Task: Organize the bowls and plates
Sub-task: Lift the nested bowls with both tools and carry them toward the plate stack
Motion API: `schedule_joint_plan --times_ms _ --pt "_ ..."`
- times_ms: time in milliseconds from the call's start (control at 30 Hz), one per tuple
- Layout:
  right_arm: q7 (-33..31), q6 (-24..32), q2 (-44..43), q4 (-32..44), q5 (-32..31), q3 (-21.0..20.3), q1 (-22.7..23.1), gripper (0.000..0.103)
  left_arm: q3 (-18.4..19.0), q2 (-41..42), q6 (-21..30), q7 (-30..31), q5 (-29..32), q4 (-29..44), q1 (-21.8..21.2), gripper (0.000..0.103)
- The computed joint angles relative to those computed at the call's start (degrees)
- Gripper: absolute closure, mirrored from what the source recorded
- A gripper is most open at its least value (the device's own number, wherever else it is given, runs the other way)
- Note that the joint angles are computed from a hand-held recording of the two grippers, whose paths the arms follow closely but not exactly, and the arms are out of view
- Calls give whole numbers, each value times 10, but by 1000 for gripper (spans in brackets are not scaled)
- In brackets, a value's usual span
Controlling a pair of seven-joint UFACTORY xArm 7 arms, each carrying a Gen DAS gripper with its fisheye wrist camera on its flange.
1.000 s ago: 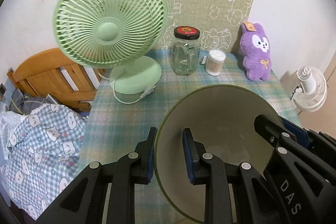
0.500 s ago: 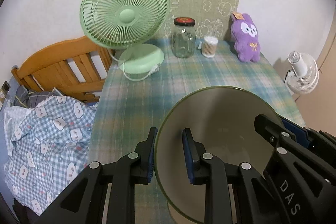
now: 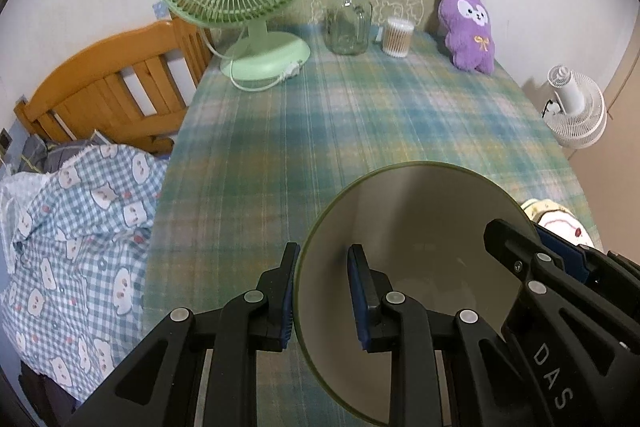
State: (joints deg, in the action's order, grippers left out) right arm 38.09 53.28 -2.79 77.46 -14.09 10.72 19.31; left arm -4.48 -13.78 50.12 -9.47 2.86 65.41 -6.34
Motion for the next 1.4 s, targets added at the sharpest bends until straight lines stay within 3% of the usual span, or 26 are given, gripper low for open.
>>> schedule_joint_plan --times_ms 733,867,933,1033,1267,1400 --pt "-5 3 9 -21 2 -6 -1 79 0 0 -7 -3 -15 -30 -6 81" --pt "-33 -2 4 -22 21 -7 -3 74 8 3 10 12 -40 -21 -9 66" --pt "-43 -7 -1 -26 36 -9 -5 55 7 3 17 13 -41 -18 -9 62" --pt "-33 -25 -16 -42 34 -9 -11 44 6 -6 10 4 -42 -23 -6 45" --pt "-52 -31 -15 -52 62 -12 -19 42 14 -13 -17 40 -61 -43 -10 26" --pt "-69 -45 -9 -62 91 -15 -21 42 14 -11 -27 55 -68 -52 -10 24"
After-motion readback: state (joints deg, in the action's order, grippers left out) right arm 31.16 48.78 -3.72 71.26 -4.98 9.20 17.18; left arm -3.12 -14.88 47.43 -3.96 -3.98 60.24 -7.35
